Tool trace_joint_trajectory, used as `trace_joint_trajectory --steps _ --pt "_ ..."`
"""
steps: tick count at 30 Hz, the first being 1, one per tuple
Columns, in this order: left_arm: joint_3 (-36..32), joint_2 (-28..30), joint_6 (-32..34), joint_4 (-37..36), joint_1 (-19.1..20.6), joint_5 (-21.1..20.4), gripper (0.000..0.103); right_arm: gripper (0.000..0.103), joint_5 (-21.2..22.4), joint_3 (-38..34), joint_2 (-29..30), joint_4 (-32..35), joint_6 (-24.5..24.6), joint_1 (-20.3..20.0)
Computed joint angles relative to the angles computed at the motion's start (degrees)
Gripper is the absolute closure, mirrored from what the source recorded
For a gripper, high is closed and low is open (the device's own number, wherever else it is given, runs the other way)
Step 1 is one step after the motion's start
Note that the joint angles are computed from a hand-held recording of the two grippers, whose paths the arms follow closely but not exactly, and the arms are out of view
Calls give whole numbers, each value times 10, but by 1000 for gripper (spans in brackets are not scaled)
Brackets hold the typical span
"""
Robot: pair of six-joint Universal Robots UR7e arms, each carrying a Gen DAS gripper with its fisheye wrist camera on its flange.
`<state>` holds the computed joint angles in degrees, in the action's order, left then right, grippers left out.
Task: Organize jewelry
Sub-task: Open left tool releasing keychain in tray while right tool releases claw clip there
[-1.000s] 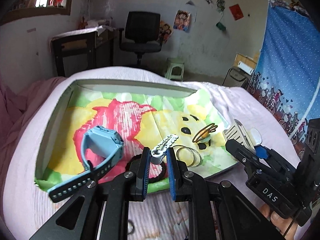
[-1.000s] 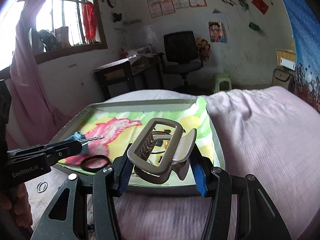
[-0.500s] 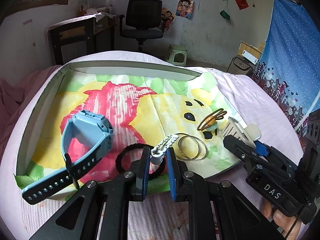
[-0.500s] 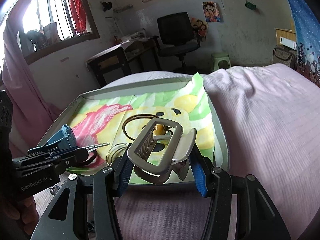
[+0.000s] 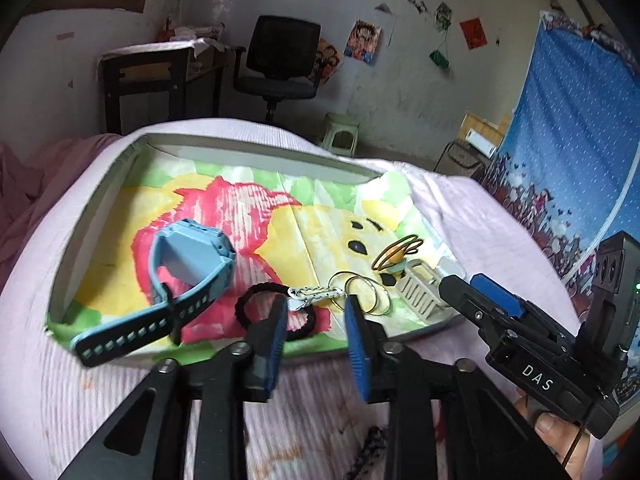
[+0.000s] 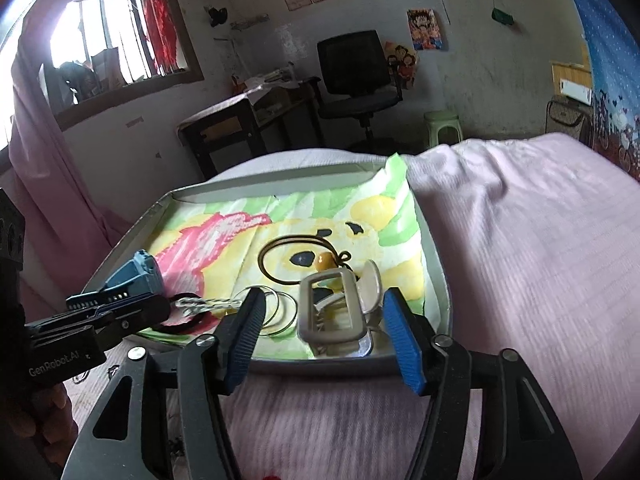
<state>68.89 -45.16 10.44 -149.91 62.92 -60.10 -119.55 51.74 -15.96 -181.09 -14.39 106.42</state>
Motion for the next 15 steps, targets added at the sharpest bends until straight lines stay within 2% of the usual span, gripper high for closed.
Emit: trace_joint_trajectory --steps 2,4,7,9,11,15 --pt "28 -16 5 -36 -2 -5 53 43 1 17 -7 -25 -10 5" --pt "52 -29 11 -71 -3 -7 44 39 2 40 -16 -53 -19 9" --pt "82 -49 18 -100 -6 -7 43 31 7 75 -31 -93 -26 16" --pt "100 -61 23 -117 -9 -7 36 29 6 95 -40 -113 -41 22" --pt "126 -76 32 -152 -13 -3 23 26 1 117 -46 -150 -64 30" --pt "173 -103 47 -200 -20 1 14 9 16 157 -62 -208 -72 39"
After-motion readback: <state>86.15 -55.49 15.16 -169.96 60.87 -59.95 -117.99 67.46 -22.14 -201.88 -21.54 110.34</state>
